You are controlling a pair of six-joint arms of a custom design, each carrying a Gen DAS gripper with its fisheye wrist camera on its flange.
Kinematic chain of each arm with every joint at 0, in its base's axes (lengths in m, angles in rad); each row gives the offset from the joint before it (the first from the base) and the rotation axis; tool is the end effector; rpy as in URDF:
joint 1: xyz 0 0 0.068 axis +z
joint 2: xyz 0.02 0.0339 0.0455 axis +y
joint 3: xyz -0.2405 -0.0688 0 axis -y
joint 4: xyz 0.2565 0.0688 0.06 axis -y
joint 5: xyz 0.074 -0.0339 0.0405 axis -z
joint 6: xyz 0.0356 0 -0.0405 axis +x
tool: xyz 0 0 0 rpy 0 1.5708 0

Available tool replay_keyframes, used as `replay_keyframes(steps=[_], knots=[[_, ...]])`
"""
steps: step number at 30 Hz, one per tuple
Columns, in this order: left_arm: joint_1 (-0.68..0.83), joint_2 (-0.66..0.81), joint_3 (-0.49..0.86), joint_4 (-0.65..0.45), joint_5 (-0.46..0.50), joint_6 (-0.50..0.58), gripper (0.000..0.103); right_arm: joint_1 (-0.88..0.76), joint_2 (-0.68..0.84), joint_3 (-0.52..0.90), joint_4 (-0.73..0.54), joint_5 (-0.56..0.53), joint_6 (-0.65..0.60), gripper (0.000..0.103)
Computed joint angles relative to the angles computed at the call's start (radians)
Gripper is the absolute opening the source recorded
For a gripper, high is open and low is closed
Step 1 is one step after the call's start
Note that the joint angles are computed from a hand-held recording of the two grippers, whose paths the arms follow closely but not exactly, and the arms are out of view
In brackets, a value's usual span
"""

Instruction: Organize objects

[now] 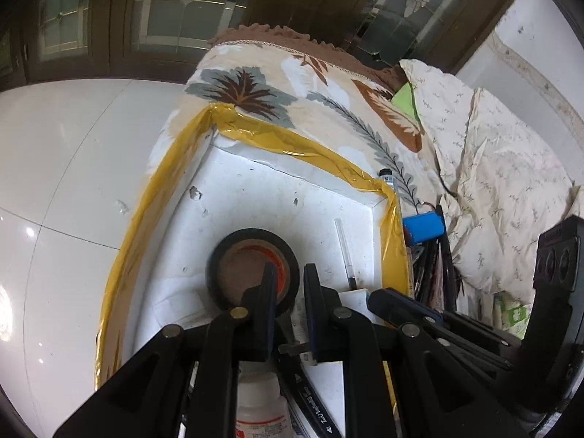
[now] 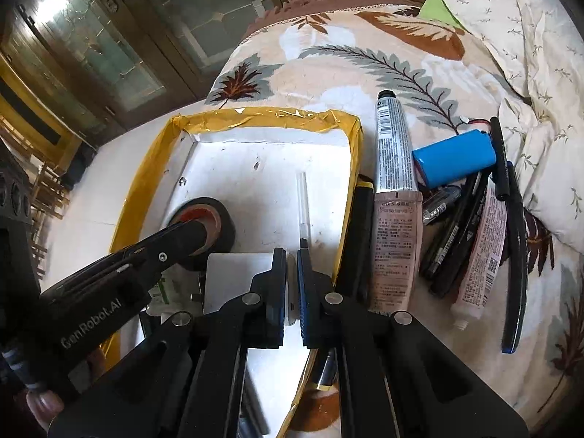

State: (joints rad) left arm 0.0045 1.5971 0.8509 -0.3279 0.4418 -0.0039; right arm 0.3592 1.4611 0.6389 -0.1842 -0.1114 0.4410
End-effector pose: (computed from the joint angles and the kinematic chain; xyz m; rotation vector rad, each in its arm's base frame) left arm 0.3061 -0.0138 0.1305 0.1365 2.5892 -0.5811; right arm 0.2520 0.0989 0.1131 0.0651 2.6306 0.4322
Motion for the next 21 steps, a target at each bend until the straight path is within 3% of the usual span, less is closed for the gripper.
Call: replay_keyframes(steps=[5, 7, 9, 10, 13, 15, 18, 21], knots=[[-0.025, -0.161, -0.077, -0.029, 0.02, -0.022, 0.014, -0.055, -0.159, -0.109, 0.01, -0.097, -0.015, 0.006], [-0.076, -0.247, -0.132, -0.035, 0.028, -0.053, 0.022, -0.099, -0.303, -0.193, -0.022, -0.13, -0.053, 0.007], [-0.187, -0.32, -0.182, -0.046, -0.039, -0.105, 0.039, -0.148, -0.435, -0.26, -0.081, -0.124, -0.108, 0.018], [-0.222, -0.339, -0.2, -0.039, -0.042, -0.123, 0.04, -0.201, -0.5, -0.295, -0.123, -0.144, -0.138, 0.026], [-0.368, -0.385, -0.251, -0.017, -0.097, -0.16, 0.04, -0.407, -0.64, -0.367, -0.228, -0.241, -0.25, 0.027], [-0.436, -0.398, -0.274, 0.004, -0.124, -0.184, 0.04, -0.523, -0.661, -0.378, -0.273, -0.266, -0.34, 0.027], [-0.484, -0.418, -0.315, 0.048, -0.162, -0.208, 0.04, -0.68, -0.571, -0.361, -0.271, -0.359, -0.459, 0.027], [-0.501, -0.407, -0.336, 0.072, -0.194, -0.212, 0.04, -0.707, -0.464, -0.338, -0.183, -0.349, -0.466, 0.027]])
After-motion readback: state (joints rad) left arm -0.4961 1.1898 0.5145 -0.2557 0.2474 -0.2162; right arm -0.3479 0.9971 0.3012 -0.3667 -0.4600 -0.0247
